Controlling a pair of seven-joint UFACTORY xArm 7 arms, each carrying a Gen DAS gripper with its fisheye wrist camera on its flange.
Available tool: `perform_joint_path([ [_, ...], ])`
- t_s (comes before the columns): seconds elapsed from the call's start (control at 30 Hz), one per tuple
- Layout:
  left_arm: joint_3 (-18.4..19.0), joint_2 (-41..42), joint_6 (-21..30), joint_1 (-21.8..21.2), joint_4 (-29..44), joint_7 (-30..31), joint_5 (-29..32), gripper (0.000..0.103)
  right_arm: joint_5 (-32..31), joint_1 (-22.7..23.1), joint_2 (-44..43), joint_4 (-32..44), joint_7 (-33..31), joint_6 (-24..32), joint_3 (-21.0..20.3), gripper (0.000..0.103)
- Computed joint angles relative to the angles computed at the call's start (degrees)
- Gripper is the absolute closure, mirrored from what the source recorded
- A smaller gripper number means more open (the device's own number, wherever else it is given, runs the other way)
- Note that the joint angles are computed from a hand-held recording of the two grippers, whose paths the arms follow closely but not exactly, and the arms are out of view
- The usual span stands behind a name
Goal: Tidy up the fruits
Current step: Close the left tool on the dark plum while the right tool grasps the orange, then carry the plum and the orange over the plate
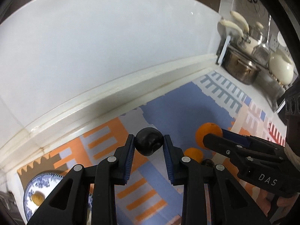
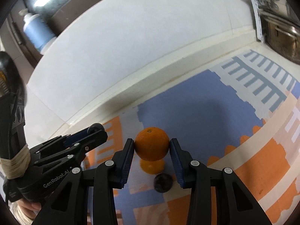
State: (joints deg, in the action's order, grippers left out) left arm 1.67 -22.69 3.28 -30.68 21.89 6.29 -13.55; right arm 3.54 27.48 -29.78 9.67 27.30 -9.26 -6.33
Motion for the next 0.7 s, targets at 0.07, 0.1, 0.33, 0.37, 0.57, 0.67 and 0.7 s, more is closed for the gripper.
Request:
perform_joint_path([
  [0.07,-1.4,-2.4,0.2,1.7,-1.5,-1.3,0.5,0.073,-0.1,-0.6,-1.3,-0.2,0.1,0.3,1.5,0.063],
  [0.1,-1.8,-4.2,0.0,2.2,-2.6,-2.0,0.7,0.073,-0.3,-0.8,-2.0,-0.3,0.1,0.4,2.4,0.063],
  [0.33,-4.5,-15.2,0.6,6.3,-8.8,-7.5,4.2,0.073,-1.0,-0.4,-6.4,-0.8,0.1,1.4,6.3,0.063],
  [0.37,-4.5,-16.8,1.1,6.6,-9.5,-8.2,4.7,0.073,-1.1,0.0,-7.1,-0.7,0.0,1.5,6.7,0.063],
  [0.57,-5.4,-27.9,4.7,9.3,-13.6,-11.8,7.2,0.073,-1.7,2.7,-9.5,-0.1,-0.3,1.8,8.0,0.063],
  [0.67,-5.0,-34.0,7.5,10.4,-15.7,-12.8,8.3,0.073,-2.0,4.4,-10.6,0.4,-0.7,2.3,8.2,0.063],
  [0.7,-4.7,-36.0,8.5,10.6,-16.5,-13.1,8.4,0.073,-2.0,4.9,-10.7,0.7,-0.7,2.3,8.7,0.063],
])
